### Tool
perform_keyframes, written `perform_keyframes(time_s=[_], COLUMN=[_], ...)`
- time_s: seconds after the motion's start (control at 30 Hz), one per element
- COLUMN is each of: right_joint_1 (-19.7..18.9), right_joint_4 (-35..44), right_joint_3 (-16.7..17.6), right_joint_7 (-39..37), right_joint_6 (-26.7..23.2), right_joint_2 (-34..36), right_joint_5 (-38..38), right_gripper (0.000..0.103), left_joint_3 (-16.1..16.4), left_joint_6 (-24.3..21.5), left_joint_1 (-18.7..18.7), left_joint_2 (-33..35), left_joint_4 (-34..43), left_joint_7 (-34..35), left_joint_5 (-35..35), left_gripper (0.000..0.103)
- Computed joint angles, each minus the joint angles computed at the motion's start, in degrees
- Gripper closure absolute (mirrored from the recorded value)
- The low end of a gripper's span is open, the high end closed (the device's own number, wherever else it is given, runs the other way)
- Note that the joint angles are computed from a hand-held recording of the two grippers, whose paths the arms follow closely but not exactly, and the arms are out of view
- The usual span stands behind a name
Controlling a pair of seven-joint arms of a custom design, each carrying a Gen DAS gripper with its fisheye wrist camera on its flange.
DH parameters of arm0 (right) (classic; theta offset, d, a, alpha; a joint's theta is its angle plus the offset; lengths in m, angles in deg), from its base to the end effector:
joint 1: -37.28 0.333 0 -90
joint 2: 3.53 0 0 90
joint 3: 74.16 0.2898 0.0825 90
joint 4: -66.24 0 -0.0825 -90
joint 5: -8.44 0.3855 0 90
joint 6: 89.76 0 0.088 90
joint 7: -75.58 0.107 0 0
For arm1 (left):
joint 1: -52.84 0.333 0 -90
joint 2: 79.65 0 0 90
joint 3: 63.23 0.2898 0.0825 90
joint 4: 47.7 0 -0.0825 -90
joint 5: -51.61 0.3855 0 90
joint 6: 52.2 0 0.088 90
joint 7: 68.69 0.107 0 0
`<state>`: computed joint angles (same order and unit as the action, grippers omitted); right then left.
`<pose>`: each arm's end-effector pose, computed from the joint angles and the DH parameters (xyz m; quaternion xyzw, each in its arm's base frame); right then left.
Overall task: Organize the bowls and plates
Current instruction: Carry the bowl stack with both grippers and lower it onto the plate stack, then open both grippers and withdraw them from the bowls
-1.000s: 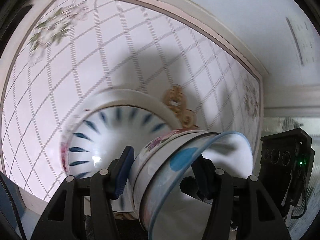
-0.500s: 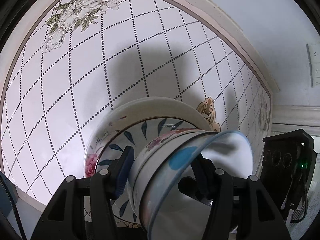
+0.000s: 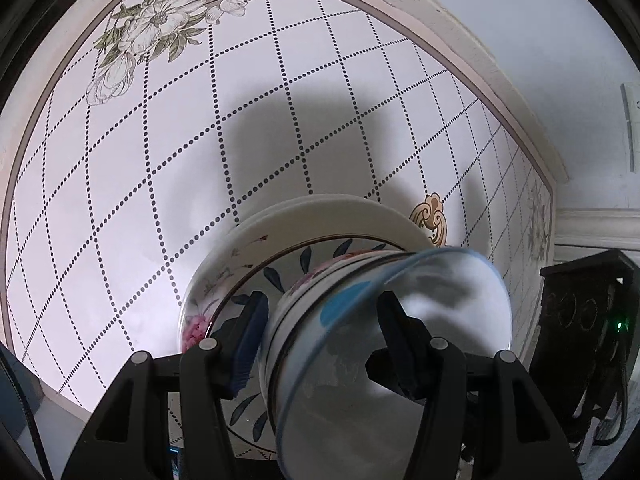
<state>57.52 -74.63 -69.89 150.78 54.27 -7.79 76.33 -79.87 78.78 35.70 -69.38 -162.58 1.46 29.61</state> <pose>0.4426 0.1930 0.3063 -0.5651 0.7431 0.2354 0.2703 0.4917 -0.3347 0.3576 0.6962 -0.6942 0.1031 0.1509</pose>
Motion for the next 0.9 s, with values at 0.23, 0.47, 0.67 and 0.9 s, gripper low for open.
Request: perform_keyframes(time_s=[0.23,0.47,0.67,0.9], right_joint_1=[0.1,1.7,2.0,-4.5], right_joint_4=[-0.2,-4.4,-8.7,-10.6], right_joint_3=[0.3,0.7,4.7,17.5], right_joint_7=[2.2,10.6,28.3,58.0], right_joint_6=[0.1,3.5,9.1,6.6], right_joint_2=[-0.6,-6.9,-16.5,-28.5], right_joint_5=[-2.5,-10.6,-27.6,-50.6], right_gripper=[0.043,0.042,0.039,0.011], left_joint_3=[0.3,0.9,1.1,1.8], left_joint_6=[-0.6,1.0,4.0,7.0], left_joint_1=[-0.7,-1.6,-1.8,-2.4], left_joint_2=[-2.2,-9.7,-18.1,-28.0], left_joint_4=[-1.1,-5.8,-11.7,-17.9], left_joint_7=[-1.0,-3.3,-1.0,4.7], left_joint_5=[3.8,12.2,16.3,18.3], left_gripper=[0.049,0.048,0.048,0.011])
